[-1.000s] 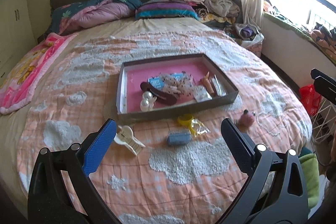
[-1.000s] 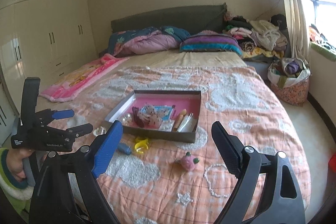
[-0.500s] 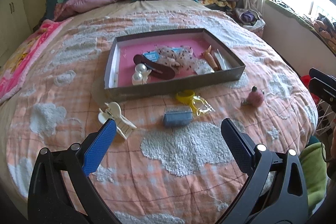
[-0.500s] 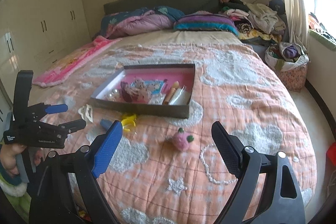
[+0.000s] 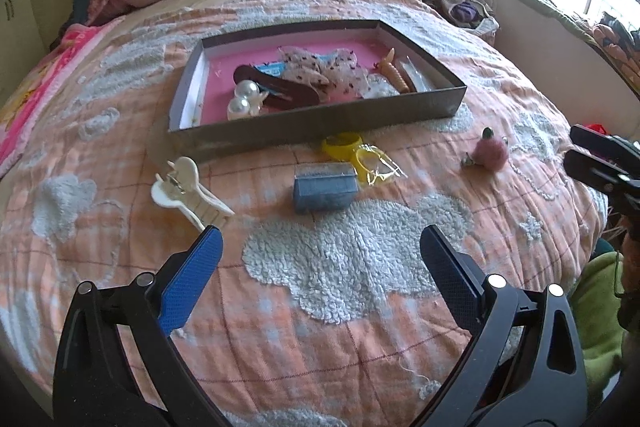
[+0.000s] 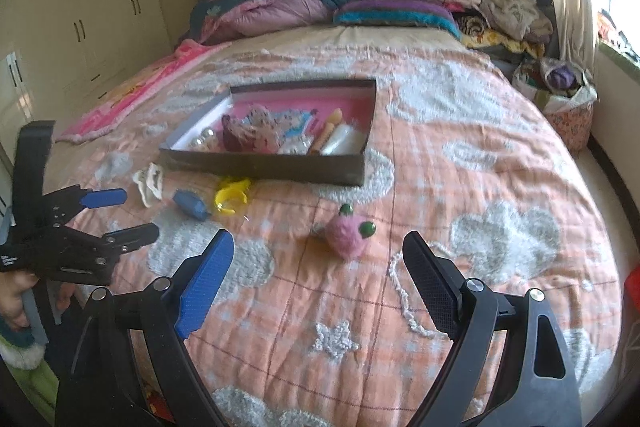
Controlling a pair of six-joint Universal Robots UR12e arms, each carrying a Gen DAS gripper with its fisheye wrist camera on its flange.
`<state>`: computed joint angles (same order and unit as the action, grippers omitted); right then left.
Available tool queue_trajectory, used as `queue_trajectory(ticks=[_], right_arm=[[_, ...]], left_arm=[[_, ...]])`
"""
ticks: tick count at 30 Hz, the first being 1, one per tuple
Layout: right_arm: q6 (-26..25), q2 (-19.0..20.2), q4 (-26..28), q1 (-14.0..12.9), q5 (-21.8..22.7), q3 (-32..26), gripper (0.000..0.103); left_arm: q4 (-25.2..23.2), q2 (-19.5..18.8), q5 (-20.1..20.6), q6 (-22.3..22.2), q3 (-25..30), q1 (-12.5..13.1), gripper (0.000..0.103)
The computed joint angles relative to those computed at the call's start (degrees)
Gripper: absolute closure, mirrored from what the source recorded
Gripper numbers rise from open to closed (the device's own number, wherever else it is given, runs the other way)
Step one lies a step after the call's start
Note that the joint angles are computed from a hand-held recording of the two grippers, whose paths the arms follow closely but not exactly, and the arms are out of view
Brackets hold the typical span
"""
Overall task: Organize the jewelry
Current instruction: 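Move the left tool toward the blue-lidded clear box while the right approaches the pink pom-pom, then grasp the blue-lidded clear box with the left tool while the right grasps the pink pom-pom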
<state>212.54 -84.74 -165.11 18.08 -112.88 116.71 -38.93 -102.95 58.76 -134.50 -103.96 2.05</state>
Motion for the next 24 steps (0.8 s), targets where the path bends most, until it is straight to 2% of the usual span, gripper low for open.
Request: queue_trajectory(ticks=[2, 4, 10, 11, 13, 16, 18, 20, 24], right_arm=[[-0.15, 0.57, 0.64, -0.71, 1.26, -0.06, 0.017], [-0.45, 1.34, 1.39, -1.54, 2.21, -0.27, 0.018], [-0.80, 2.95, 2.22, -3.31, 4.75, -0.72, 0.027], [-0.91, 3.19, 2.10, -3.68, 5.40, -0.75, 0.030], [-0.49, 3.51, 2.56, -4.29, 6.35, -0.95, 0.036], [0.13, 3.83, 2.92, -5.09, 7.90, -1.10, 0.048], [0.37, 4.09, 2.67, -5.45, 8.84, -1.10, 0.057], [0.60, 4.29, 2.43, -5.70, 9.45, -1.02, 0.071], [0.56, 4.19, 1.26, -5.82, 10.66, -0.54, 0.078]], left_arm=[[-0.21, -0.45, -0.26, -0.41, 0.36, -0.08, 0.017], [-1.50, -1.03, -0.87, -0.72, 1.13, -0.14, 0.028], [-3.94, -2.95, -0.53, -2.75, 3.25, -0.90, 0.038], [-3.92, -3.17, -0.34, -2.74, 3.39, -1.07, 0.039], [-4.06, -3.65, 0.09, -2.72, 3.70, -1.42, 0.048], [-4.37, -4.25, 0.70, -2.91, 4.11, -1.90, 0.054], [-4.29, -4.55, 0.82, -3.05, 4.27, -2.07, 0.055], [-4.74, -4.77, 0.91, -3.03, 4.51, -2.28, 0.055], [-4.39, -5.02, 0.84, -2.77, 4.61, -2.60, 0.056]])
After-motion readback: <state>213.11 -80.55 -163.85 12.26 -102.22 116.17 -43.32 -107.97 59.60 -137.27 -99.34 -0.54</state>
